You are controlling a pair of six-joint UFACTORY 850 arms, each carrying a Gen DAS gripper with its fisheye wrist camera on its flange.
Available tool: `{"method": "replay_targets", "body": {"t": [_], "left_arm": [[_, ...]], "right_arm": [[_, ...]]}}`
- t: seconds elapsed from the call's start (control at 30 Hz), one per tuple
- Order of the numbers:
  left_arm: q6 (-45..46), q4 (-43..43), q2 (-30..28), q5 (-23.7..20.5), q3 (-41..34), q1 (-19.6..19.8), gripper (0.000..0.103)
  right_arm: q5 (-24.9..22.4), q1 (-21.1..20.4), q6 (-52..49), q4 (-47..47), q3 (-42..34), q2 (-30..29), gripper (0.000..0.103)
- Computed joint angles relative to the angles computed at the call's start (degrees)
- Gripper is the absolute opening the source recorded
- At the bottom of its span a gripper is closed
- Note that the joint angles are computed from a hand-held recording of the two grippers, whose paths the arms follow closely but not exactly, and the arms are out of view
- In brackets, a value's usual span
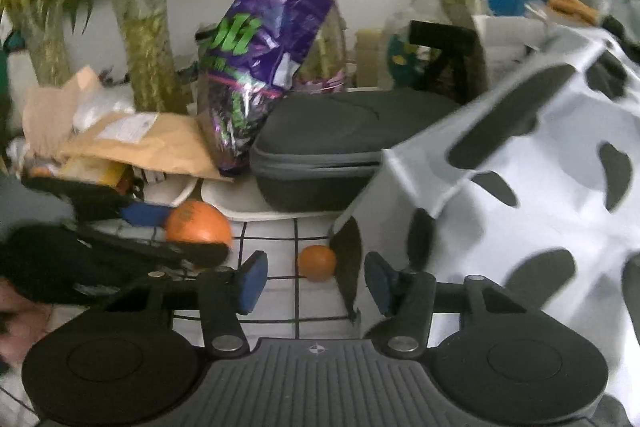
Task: Organize fruits
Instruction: 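Grasp the large orange with the left tool while the right tool grasps the small tangerine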
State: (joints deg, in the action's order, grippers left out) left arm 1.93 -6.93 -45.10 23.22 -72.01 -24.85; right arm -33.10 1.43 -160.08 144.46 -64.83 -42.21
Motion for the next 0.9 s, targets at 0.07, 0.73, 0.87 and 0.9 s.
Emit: {"method": "replay_targets", "body": {"t": [0.07, 0.73, 0.87, 0.9], "left_arm": [[-0.67, 0.04, 1.33, 0.67, 1.62, 0.48, 0.050], [0.60, -3.07, 8.84, 2.45, 10.31, -0.38, 0.050], [2.86, -6.36, 11.95, 3.22, 13.86, -1.62, 0.050], [2.66, -6.64, 12.81, 3.42, 14.81, -1.90, 0.050]], "right_arm": [[1.22, 1.12, -4.05, 3.08, -1.34, -1.28, 0.051], [1.56, 3.31, -9.93, 7.30, -1.21, -1.48, 0.027], [0.45, 2.95, -7.56, 2.75, 3.53, 2.49, 0.027], [0.02, 2.81, -6.81, 1.34, 4.83, 3.57, 0.027]]}}
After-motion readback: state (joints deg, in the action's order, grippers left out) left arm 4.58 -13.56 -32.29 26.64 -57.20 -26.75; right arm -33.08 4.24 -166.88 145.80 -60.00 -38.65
